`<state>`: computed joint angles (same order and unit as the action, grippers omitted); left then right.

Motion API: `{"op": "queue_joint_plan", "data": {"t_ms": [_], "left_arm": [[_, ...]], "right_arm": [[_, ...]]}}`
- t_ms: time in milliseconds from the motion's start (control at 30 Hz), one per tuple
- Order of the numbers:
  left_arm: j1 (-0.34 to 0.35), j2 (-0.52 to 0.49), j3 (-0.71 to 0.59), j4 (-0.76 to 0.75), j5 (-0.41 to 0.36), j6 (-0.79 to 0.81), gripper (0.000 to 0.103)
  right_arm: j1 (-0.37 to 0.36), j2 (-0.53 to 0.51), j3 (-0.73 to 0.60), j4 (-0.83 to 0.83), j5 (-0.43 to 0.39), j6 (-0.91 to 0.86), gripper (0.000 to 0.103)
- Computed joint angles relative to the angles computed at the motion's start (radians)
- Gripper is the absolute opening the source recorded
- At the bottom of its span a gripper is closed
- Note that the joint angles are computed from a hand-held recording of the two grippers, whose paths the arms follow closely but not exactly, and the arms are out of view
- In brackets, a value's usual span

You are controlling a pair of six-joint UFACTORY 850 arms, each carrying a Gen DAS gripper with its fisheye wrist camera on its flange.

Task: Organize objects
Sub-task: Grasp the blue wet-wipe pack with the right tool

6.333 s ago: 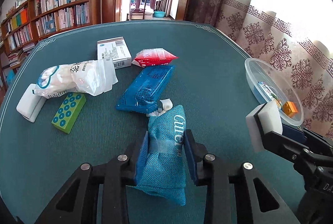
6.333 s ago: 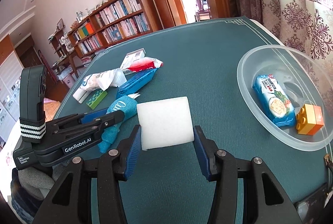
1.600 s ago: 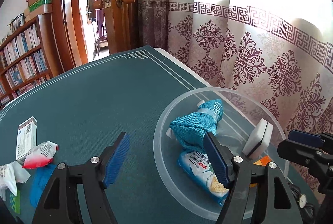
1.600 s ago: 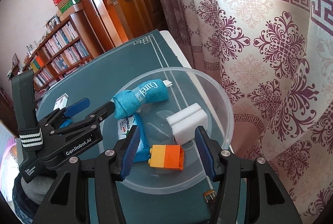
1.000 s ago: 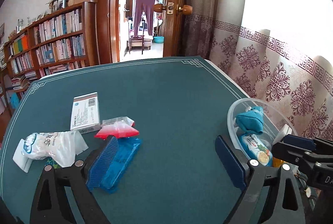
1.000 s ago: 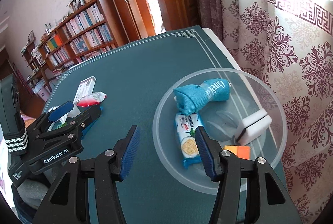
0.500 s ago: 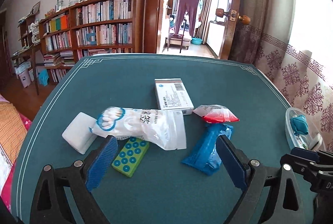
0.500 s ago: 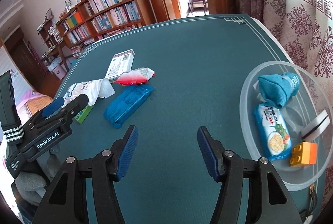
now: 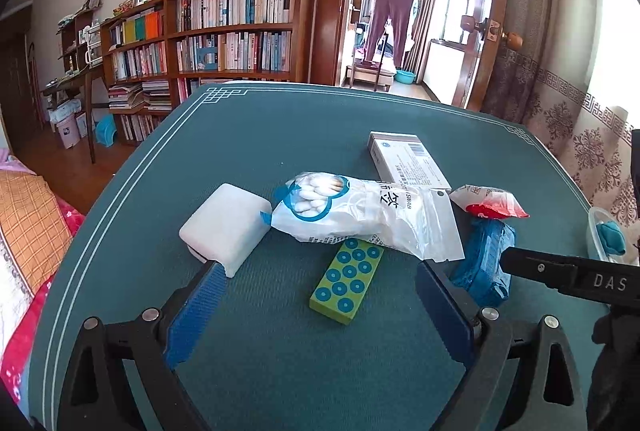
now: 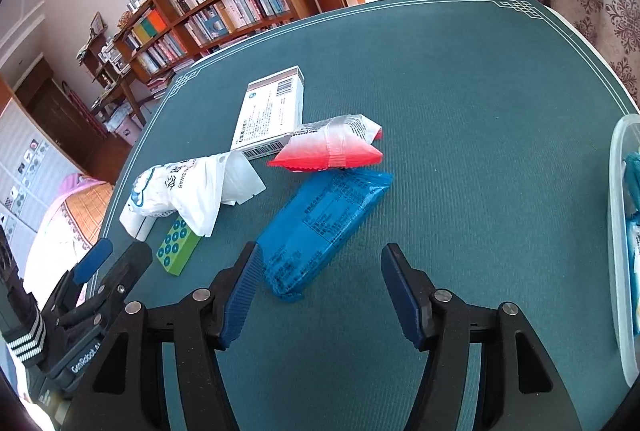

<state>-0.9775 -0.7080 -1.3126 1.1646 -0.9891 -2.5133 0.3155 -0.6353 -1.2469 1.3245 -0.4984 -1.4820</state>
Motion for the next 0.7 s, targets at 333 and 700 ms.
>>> {"op": "queue_joint_plan", "data": {"t_ms": [333, 700], "left_arm": [[0.008, 0.005, 0.028, 0.007, 0.022, -0.042, 0.098], [0.014, -0.002, 0.029, 0.005, 0.043, -0.026, 0.098]], "right_arm": [[0.060, -0.042, -0.044, 0.056, 0.123, -0.046, 0.066], [0.067, -0.014, 0.010, 0.186, 0.161, -0.279, 0.061]]}}
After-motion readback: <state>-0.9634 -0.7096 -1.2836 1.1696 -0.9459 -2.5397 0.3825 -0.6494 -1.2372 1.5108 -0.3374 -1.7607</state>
